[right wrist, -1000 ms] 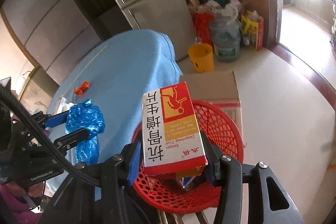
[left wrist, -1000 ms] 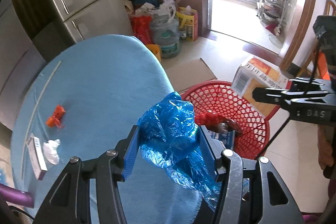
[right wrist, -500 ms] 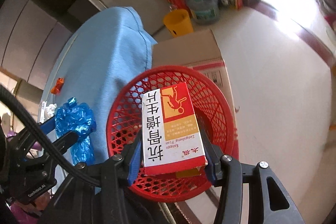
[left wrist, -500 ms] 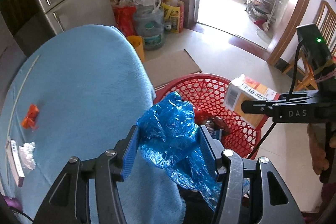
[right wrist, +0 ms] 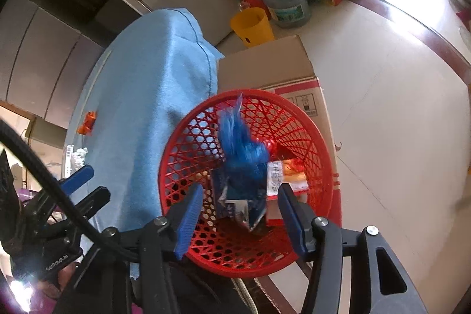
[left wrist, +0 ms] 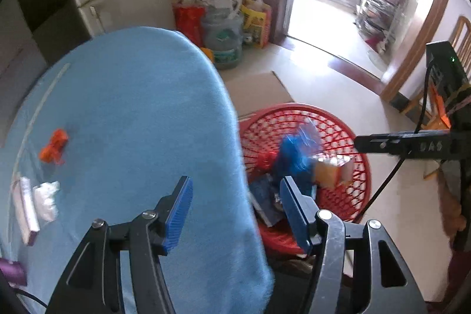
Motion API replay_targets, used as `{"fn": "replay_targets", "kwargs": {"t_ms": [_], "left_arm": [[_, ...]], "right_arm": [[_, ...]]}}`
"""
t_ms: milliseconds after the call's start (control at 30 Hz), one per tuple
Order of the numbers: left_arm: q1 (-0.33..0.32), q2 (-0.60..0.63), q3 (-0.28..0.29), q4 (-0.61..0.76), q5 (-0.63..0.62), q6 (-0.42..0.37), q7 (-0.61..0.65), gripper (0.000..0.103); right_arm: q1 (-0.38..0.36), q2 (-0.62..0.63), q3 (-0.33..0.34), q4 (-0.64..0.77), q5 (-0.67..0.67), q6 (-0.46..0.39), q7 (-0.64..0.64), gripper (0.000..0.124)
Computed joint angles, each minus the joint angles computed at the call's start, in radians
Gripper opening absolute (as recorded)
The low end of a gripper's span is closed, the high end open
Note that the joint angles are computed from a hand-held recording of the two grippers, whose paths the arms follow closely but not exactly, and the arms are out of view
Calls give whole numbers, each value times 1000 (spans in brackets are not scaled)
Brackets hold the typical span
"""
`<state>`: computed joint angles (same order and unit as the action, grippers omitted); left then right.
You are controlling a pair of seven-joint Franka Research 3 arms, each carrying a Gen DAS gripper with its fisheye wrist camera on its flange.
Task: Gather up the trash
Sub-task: 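Open both tools over the red basket to drop the bag and box, then move both open tools back over the table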
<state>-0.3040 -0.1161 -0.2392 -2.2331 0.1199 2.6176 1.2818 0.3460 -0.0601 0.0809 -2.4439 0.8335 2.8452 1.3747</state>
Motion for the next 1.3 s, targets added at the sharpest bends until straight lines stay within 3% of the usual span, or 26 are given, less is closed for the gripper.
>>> {"fn": "replay_targets", "kwargs": {"t_ms": [367,467,733,933,1033,1200,1300], "left_arm": [[92,-313,-10,-284,233,13,-229,62],[123,-386,-16,-349,283,1,-286,62],[199,-521,41,-455,317,-24,-348,63],[283,-471,105,-429,291,18,-363,63],[309,-397,144,-393,254,63,-353,74],[381,-252,131,-315,258,99,-412,75],[370,-179,151,-275,219,99,-400,75]], "right_arm": [[82,-4,40,41,95,67,-150,57],[101,21,55,75,73,63,-151,57],[139,124,105,208,-123,43,-41,57],[162,196,127,279,-203,44,-3,57],[169,220,124,299,-266,30,38,57],[161,245,131,320,-284,11,59,57],[159,257,131,337,-299,2,71,57]]}}
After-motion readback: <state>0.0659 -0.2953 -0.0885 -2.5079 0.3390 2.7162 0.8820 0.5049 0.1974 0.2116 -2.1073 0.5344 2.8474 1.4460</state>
